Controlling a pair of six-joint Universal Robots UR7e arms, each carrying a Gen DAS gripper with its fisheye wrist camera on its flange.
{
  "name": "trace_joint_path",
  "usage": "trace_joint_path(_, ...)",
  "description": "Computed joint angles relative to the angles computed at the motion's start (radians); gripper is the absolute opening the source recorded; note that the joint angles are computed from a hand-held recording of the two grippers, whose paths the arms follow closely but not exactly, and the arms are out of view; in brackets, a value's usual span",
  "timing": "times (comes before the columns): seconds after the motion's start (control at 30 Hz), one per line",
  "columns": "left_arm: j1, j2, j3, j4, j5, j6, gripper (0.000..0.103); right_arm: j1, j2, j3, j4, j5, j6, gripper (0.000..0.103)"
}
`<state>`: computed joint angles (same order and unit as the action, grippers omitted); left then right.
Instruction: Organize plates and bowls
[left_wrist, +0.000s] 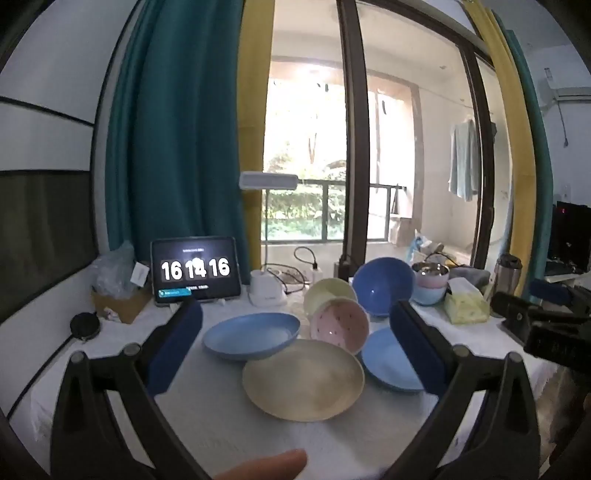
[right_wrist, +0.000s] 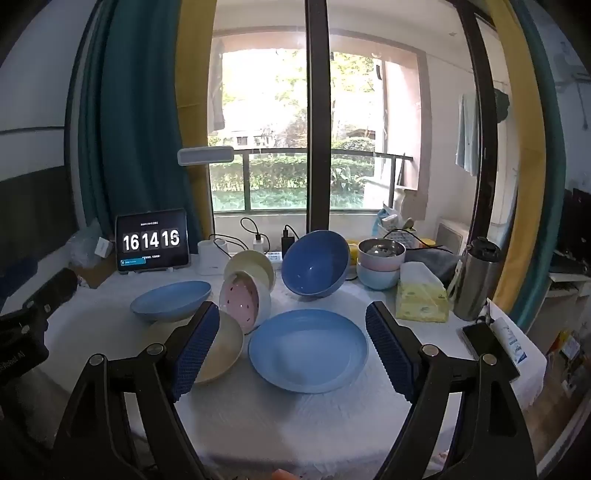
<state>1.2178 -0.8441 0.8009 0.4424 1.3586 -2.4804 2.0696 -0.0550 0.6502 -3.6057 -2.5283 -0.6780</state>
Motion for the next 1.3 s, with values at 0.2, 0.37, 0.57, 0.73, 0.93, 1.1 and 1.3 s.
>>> trace_joint_path(0.2,-0.012,0.016,-0.012,0.023,-0.036,0.019,0.103,0.001,-0.008,0.010,0.022,-0.005,0.006,0.084)
trace_joint_path(0.37,-0.003,0.013,-0.019,0.036,-0.015,-0.005,0.103,-0.001,0.009,-0.024,0.041,-0.012,0.010,0.084)
trace_joint_path(0.57,-0.005,0.002,-0.005,0.033,-0.031,0.010,0.102,0.005,-0.008,0.001,0.046,-0.020,0.025,0.084)
trace_joint_path(0.73,-0.002,0.001,-0.008,0.029,-0.024,0.011,0.103,0.008,0.009,-0.022,0.045,-0.021,0.010,0.084)
trace_joint_path(0.93,-0.001,-0.001,-0.007,0.031,-0.019,0.015,0.103,0.010,0.002,-0.009,0.051,-0.020,0.022,0.084)
trace_joint_path(1.1,-0.001,-0.006,-0.001,0.020,-0.021,0.016,0.103,0.008,-0.001,-0.004,0.051,-0.020,0.033,0.084)
trace_joint_path(1.3,-0.002,-0.005,0.001,0.022,-0.023,0.018,0.103,0.005,-0.008,0.016,0.055,-0.018,0.047,0.084)
